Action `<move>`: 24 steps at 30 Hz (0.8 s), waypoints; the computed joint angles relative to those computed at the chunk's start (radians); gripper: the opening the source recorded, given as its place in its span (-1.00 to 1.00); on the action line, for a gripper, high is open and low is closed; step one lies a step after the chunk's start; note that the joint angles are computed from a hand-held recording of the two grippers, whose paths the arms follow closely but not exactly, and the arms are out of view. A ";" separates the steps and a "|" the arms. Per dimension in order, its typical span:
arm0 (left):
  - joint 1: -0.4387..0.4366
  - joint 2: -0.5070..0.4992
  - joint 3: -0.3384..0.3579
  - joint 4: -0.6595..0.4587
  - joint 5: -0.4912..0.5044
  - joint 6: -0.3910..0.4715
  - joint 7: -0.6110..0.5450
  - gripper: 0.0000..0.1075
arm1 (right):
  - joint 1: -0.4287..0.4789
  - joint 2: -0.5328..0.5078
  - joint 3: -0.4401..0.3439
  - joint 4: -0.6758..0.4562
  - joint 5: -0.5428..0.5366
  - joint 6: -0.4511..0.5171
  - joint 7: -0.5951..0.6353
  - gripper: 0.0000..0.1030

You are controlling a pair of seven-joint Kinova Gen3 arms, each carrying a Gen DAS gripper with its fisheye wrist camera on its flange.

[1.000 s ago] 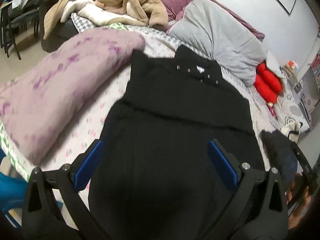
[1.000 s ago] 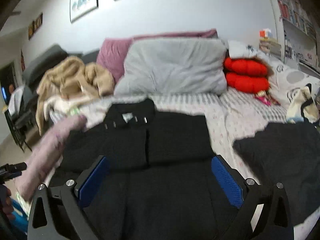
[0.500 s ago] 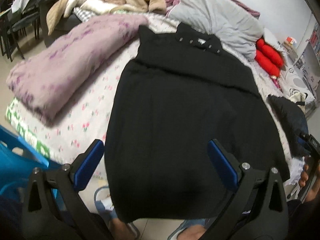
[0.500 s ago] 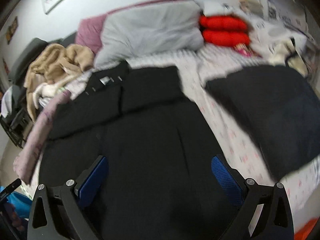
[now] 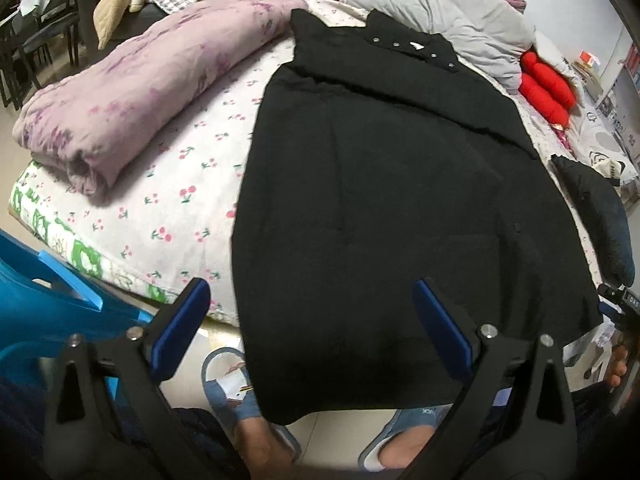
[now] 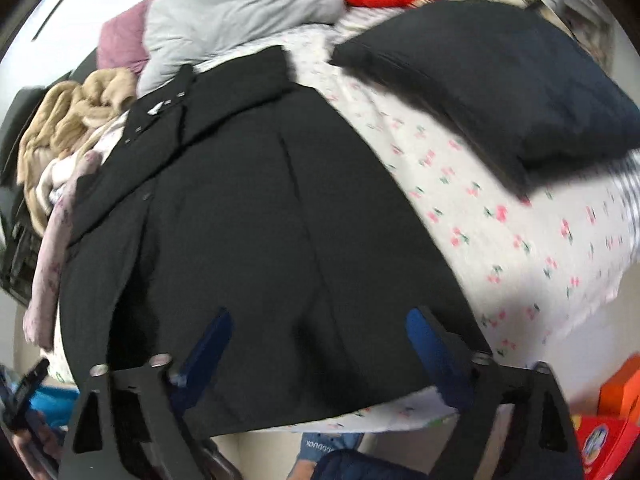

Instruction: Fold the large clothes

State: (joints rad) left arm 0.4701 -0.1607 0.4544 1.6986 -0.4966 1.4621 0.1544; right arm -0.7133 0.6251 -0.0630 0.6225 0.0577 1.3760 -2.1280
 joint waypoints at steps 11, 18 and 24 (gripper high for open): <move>-0.073 -0.120 -0.052 0.165 0.192 -0.155 -0.002 0.82 | 0.050 -0.013 0.018 0.061 -0.006 0.036 -0.191 0.47; -0.110 -0.055 -0.064 0.204 0.311 -0.229 -0.151 0.80 | 0.065 -0.033 0.008 0.099 -0.006 0.043 -0.241 0.47; -0.090 -0.041 -0.111 0.241 0.361 -0.323 -0.215 -0.20 | 0.078 0.008 -0.011 0.054 -0.040 0.091 -0.192 0.32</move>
State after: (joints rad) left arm 0.3804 -0.2012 0.3431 1.9391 -0.1355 1.1388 -0.0603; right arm -0.6349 0.6333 -0.0740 0.6761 0.0181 1.4674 -2.3196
